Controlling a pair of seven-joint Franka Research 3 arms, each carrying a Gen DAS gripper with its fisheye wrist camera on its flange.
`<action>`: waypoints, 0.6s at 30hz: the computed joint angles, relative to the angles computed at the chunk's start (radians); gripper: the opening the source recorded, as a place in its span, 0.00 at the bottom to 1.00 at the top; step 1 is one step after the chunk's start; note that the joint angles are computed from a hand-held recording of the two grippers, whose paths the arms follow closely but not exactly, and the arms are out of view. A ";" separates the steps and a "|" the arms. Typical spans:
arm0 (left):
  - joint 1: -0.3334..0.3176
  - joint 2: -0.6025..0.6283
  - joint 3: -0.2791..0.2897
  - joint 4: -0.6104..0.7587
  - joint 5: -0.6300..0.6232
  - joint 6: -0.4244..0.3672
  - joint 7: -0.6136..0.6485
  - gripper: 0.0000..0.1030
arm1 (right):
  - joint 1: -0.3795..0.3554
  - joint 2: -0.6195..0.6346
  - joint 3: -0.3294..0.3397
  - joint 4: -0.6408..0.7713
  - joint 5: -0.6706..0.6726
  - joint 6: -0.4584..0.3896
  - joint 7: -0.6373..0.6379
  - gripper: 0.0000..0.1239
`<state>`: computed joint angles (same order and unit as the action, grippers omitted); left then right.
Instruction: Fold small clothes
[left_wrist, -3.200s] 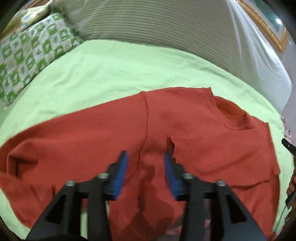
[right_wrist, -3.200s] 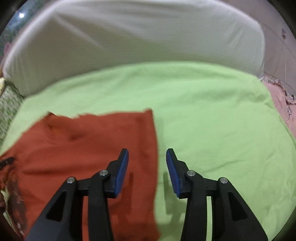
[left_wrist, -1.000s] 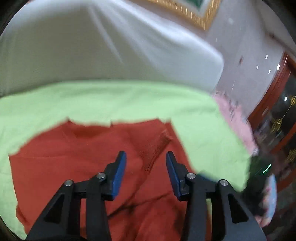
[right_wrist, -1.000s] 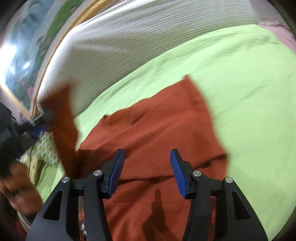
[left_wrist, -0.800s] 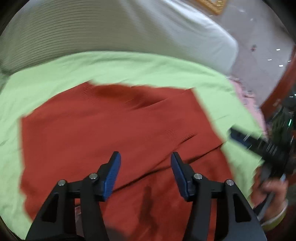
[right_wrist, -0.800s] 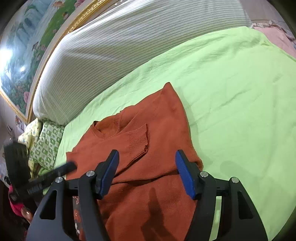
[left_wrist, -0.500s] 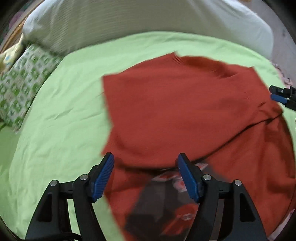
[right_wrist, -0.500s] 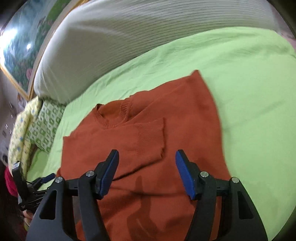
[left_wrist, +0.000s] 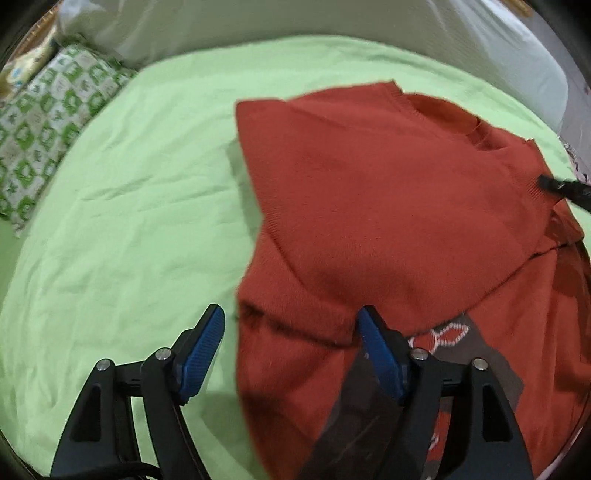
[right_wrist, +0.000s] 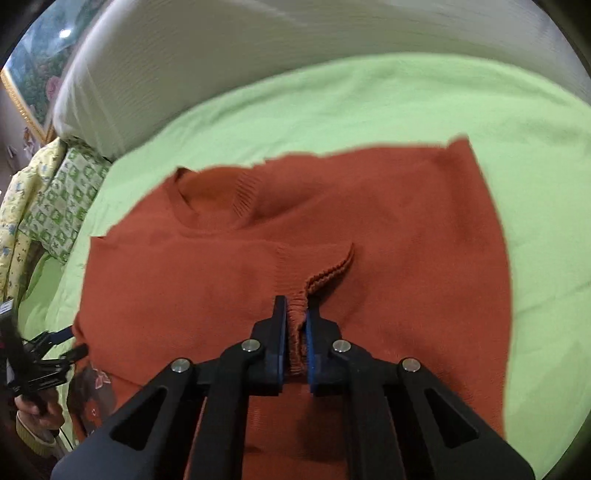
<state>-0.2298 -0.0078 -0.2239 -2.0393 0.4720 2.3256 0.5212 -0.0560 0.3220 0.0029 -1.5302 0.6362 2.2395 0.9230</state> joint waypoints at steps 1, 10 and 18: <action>0.004 0.012 0.004 0.014 -0.023 0.013 0.006 0.58 | -0.004 -0.018 0.004 -0.009 0.018 0.020 -0.016 0.07; -0.017 0.100 0.002 0.174 0.008 -0.066 0.015 0.53 | -0.088 0.010 -0.010 0.213 0.155 -0.010 0.013 0.06; -0.032 0.116 0.015 0.181 0.014 -0.118 -0.046 0.48 | -0.053 0.033 -0.043 0.058 -0.063 0.077 0.087 0.06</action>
